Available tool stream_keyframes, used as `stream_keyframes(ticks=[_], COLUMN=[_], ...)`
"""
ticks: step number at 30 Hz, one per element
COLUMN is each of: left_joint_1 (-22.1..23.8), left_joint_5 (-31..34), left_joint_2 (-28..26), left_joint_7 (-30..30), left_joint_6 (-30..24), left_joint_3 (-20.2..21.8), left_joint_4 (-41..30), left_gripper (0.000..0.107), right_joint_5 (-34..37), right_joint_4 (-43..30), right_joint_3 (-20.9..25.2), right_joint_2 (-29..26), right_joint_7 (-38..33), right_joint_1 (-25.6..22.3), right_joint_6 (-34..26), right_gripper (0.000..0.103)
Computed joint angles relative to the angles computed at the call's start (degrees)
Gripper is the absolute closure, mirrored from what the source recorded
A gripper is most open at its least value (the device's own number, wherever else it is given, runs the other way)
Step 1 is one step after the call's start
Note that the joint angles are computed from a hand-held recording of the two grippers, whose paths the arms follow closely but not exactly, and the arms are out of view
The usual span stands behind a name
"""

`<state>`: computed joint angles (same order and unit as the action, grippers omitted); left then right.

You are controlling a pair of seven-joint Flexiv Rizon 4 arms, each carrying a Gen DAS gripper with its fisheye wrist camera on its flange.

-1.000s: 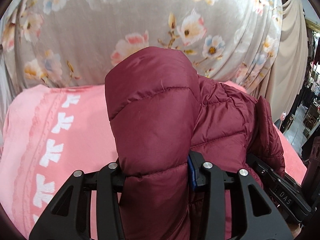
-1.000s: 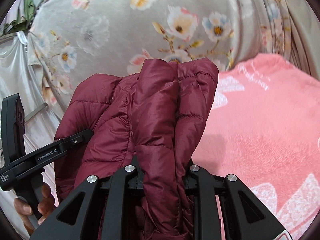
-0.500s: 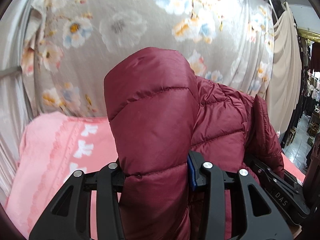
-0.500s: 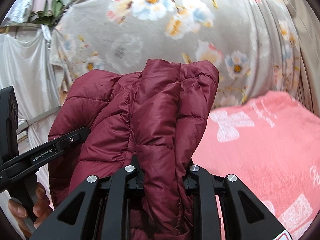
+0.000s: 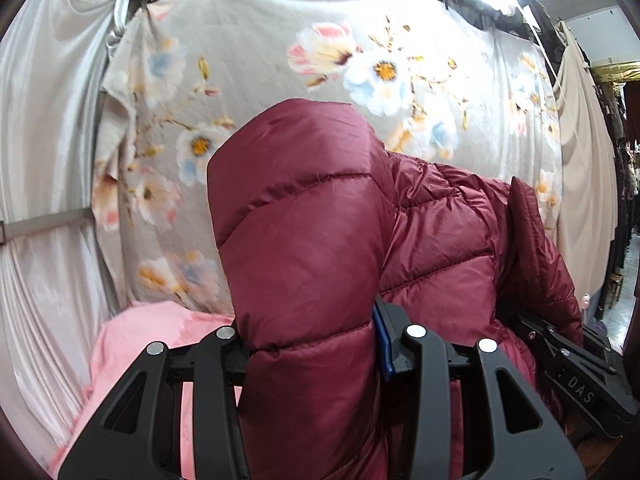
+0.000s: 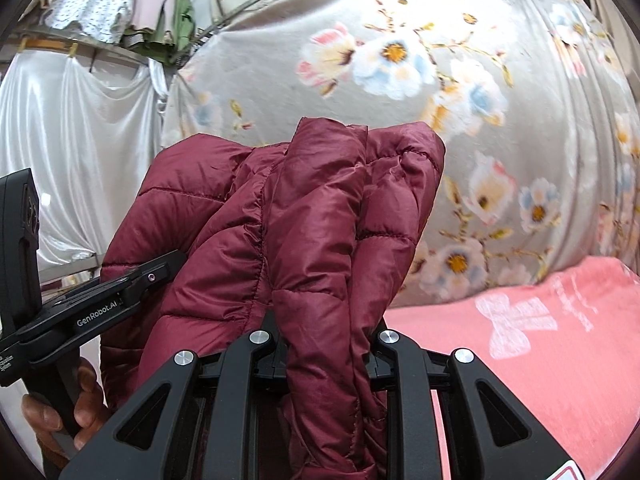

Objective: Fold large clothes

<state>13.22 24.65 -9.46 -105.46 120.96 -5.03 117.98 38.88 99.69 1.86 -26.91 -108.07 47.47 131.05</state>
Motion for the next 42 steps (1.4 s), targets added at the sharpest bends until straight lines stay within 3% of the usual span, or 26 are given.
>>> stream_keyframes(ticks=[5, 9, 15, 26, 36, 42], left_joint_1=[-0.1, 4.7, 9.1, 9.9, 4.1, 1.0], left_joint_5=[-3.1, -1.7, -4.3, -12.6, -22.6, -27.7], left_joint_2=[-3.7, -8.4, -17.9, -35.9, -44.7, -46.1], left_joint_7=[3.7, 3.1, 8.0, 19.5, 28.2, 31.1], left_joint_6=[1.2, -2.5, -7.5, -15.5, -23.8, -23.6], left_joint_3=[1.3, -3.3, -9.6, -14.5, -10.5, -7.2], left_joint_4=[-2.6, -7.2, -13.6, -25.7, -34.4, -35.5], left_gripper=[0.066, 0.066, 0.066, 0.066, 0.066, 0.060], right_joint_5=[-4.2, -6.3, -8.4, -17.9, -26.2, -30.7], right_joint_4=[-5.8, -11.6, -20.1, -34.8, -44.3, -46.6], right_joint_3=[-1.4, -5.0, -11.1, -11.5, -6.5, -4.2], right_joint_2=[-4.9, -10.2, -18.3, -33.2, -41.9, -44.5], right_joint_7=[2.7, 6.5, 13.4, 26.6, 34.8, 38.0], right_joint_1=[-0.7, 0.0, 0.7, -4.8, -10.7, -12.8], right_joint_6=[-3.8, -9.3, -18.7, -31.5, -39.8, -40.6], right_gripper=[0.083, 0.083, 0.083, 0.083, 0.083, 0.080])
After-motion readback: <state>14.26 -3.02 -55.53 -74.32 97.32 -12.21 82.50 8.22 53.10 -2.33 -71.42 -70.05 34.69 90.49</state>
